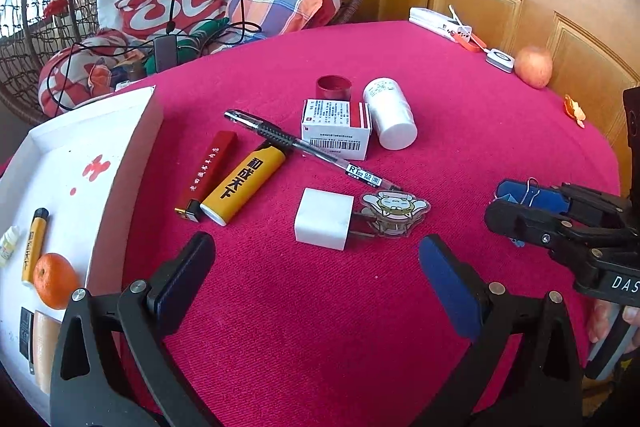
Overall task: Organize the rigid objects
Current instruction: 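Close the right gripper on the binder clip while the left gripper grasps the white plug adapter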
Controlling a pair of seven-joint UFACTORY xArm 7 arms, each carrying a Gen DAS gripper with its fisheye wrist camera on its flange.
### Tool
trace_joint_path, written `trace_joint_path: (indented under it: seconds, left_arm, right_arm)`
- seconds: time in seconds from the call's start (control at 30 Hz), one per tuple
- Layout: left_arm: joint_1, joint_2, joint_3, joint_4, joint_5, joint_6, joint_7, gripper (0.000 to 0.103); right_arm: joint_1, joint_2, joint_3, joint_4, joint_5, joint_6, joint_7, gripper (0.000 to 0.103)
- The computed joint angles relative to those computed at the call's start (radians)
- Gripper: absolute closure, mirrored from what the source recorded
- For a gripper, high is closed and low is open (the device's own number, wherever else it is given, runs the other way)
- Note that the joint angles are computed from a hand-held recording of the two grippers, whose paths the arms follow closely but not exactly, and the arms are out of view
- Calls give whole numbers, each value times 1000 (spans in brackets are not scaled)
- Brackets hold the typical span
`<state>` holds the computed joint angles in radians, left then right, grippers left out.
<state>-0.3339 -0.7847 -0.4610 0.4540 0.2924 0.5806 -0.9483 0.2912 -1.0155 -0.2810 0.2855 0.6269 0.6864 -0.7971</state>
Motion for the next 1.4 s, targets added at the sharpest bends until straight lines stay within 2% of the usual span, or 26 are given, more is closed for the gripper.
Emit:
trace_joint_path:
  seconds: [0.1,0.2,0.33,0.43,0.5,0.57,0.63,0.7,0.73,1.0,1.13,1.4]
  left_arm:
    - [0,-2,8,-3,-3,1,0,1]
    - [-2,4,15,-3,-4,-1,10,6]
    - [-4,52,12,23,3,-9,37,7]
    - [28,92,-23,60,40,2,30,7]
    - [39,115,-17,71,51,6,23,7]
    - [26,117,19,57,38,-15,30,13]
    - [7,114,54,38,14,-30,47,35]
    - [3,106,66,28,1,-37,57,47]
    - [-1,107,72,27,-2,-41,72,59]
    - [10,92,64,15,-14,-74,85,60]
    - [11,11,39,-16,-23,-78,49,60]
    - [5,-176,5,-32,-18,-16,31,60]
  right_arm:
    - [0,-9,-3,-4,0,2,-7,58]
    - [1,-3,-9,-1,6,2,-9,58]
    - [2,1,-23,2,19,6,-19,58]
    - [0,3,-27,5,25,16,-28,58]
    - [0,5,-22,7,30,20,-29,58]
    - [-2,4,-23,6,35,24,-32,58]
    - [-4,4,-22,7,40,26,-34,58]
    - [-4,11,-25,11,43,32,-37,58]
    - [-5,15,-24,12,44,34,-38,58]
    - [-17,3,-16,7,60,39,-49,58]
    - [-20,-20,-6,-5,59,21,-53,58]
    - [1,-97,14,-6,50,-48,-9,58]
